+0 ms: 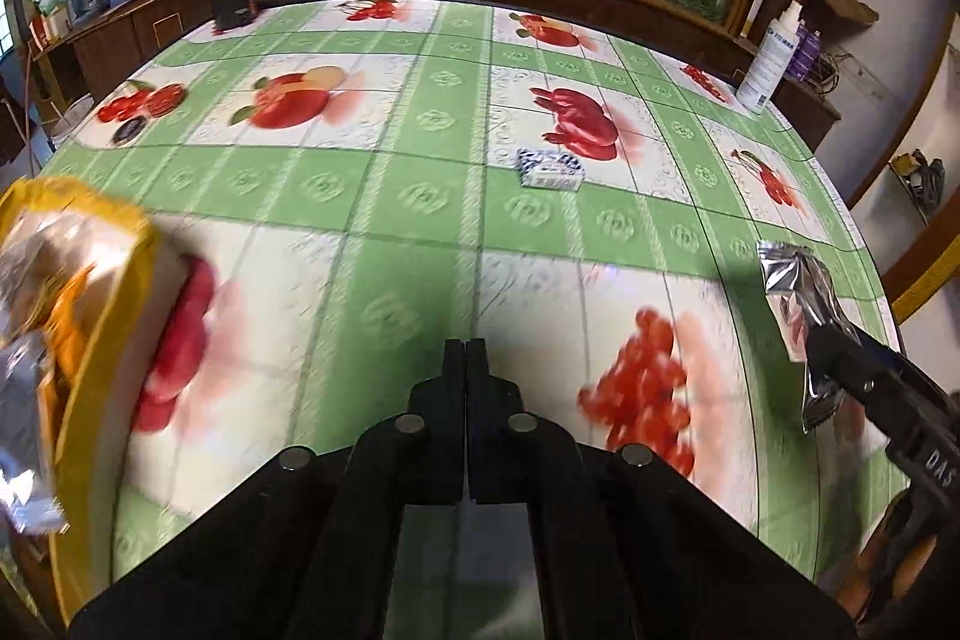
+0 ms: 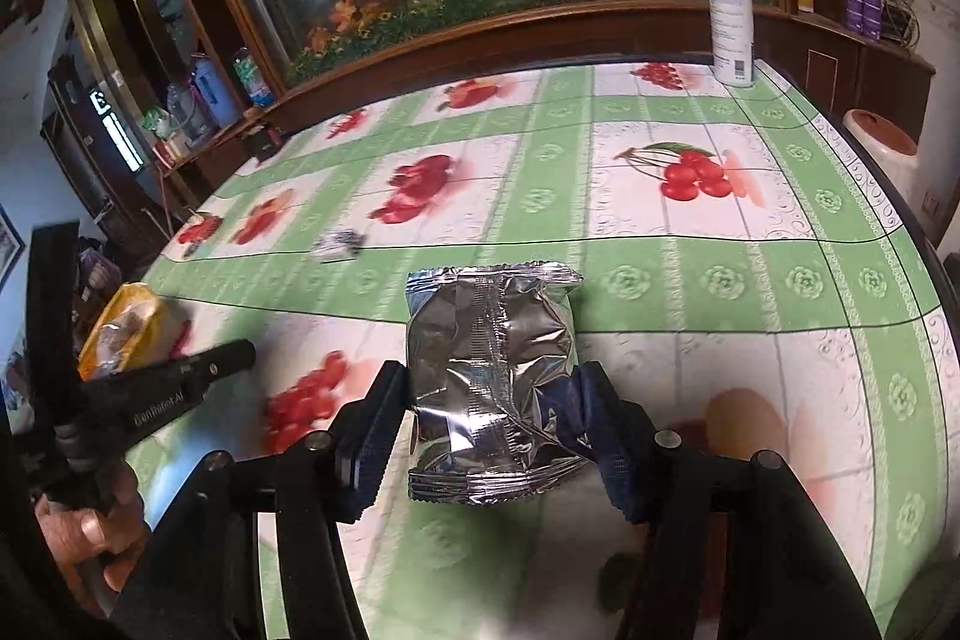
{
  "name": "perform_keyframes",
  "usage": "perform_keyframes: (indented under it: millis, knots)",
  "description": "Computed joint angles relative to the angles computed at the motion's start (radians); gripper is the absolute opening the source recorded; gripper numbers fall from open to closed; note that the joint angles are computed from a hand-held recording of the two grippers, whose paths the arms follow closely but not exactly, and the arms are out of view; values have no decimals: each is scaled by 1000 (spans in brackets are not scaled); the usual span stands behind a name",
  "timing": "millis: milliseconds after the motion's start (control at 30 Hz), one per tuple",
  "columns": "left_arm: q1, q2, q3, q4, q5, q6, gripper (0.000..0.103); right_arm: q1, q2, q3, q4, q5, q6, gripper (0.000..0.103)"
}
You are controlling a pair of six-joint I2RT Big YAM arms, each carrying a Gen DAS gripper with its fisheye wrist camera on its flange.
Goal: Organize snacks
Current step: 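Grasp the second silver foil bag with the right tool while the left tool reaches for a white candy, then grasp the white LUGUAN candy with the left tool while the right tool lifts the foil bag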
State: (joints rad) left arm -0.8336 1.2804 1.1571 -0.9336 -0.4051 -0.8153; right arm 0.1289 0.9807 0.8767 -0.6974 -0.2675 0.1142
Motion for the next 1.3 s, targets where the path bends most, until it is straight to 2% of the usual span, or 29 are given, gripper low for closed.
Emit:
perform_keyframes:
  millis: [100,233,267,300,333,400,467,567,700,767,800,833,867,900,967,1100,1200,1300]
  knots:
    - [1,-49,-27,-9,1,-22,0,39,-61,-28,5,-9,34,60]
    - [34,-8,32,3,16,28,2,88,-96,-44,13,12,79,60]
    - [40,13,52,12,11,47,11,92,-104,-49,18,15,90,60]
    - [45,35,70,17,3,66,29,93,-111,-55,22,15,102,60]
    - [51,71,101,15,-11,85,55,92,-115,-63,27,11,115,60]
    - [58,115,133,33,-34,116,70,90,-116,-75,33,8,125,60]
    - [70,166,170,39,-30,125,70,83,-104,-79,36,11,120,60]
    - [84,233,220,47,-1,118,70,50,-86,-80,47,-29,133,60]
    - [77,315,303,-6,-56,122,70,10,-70,-79,55,-72,151,60]
    - [86,328,316,10,-17,132,70,-6,-70,-81,57,-98,166,60]
    - [82,345,339,-18,-40,141,68,-11,-69,-80,57,-107,172,60]
    - [77,345,338,-11,-41,152,55,-11,-71,-81,59,-108,177,60]
    - [73,340,331,-1,-47,159,46,-12,-73,-82,60,-110,178,60]
    - [67,335,325,3,-60,166,30,-11,-73,-81,60,-110,177,60]
    - [63,312,300,17,-39,166,29,-12,-73,-80,60,-112,179,60]
    - [34,255,247,-25,-61,124,29,-9,-80,-82,64,-107,182,60]
    - [-4,177,179,-69,-98,65,29,3,-82,-82,65,-100,180,60]
    - [-47,103,125,-148,-151,-9,29,26,-87,-82,65,-84,173,60]
